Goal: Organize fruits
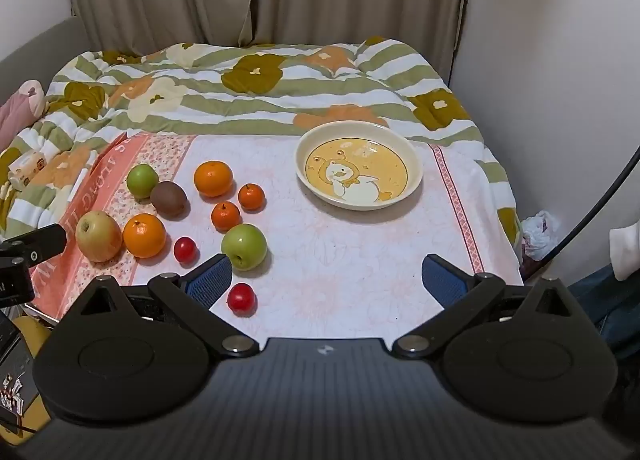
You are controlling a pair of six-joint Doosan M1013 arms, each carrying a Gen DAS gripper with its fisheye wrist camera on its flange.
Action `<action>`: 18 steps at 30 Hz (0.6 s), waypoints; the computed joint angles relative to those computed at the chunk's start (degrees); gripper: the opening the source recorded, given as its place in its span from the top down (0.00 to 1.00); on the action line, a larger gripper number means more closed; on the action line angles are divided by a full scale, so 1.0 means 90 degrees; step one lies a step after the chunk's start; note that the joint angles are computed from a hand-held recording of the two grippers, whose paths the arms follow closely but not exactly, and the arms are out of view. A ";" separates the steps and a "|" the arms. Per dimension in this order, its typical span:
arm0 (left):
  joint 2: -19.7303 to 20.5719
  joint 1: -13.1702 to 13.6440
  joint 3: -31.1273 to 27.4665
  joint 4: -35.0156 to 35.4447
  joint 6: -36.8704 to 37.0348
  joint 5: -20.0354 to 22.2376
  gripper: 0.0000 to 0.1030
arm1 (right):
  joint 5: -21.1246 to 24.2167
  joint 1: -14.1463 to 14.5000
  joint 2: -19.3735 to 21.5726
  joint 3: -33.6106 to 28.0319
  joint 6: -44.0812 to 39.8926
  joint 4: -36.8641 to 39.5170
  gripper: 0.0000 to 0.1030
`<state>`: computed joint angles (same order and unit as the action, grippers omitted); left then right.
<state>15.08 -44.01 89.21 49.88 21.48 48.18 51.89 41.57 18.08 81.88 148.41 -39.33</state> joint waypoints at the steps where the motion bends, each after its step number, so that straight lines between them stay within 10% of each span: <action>1: -0.0001 0.0002 -0.0001 -0.0014 -0.0009 -0.0006 0.00 | 0.0009 -0.0001 0.0006 -0.0004 -0.0004 -0.0004 0.00; 18: 0.0037 0.0062 -0.0050 -0.0126 0.0104 0.0031 0.00 | 0.0031 -0.0054 0.0056 -0.0066 -0.0141 0.0221 0.00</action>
<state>15.41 -43.46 88.75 48.75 22.41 48.46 52.17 41.08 18.59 81.29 147.14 -37.35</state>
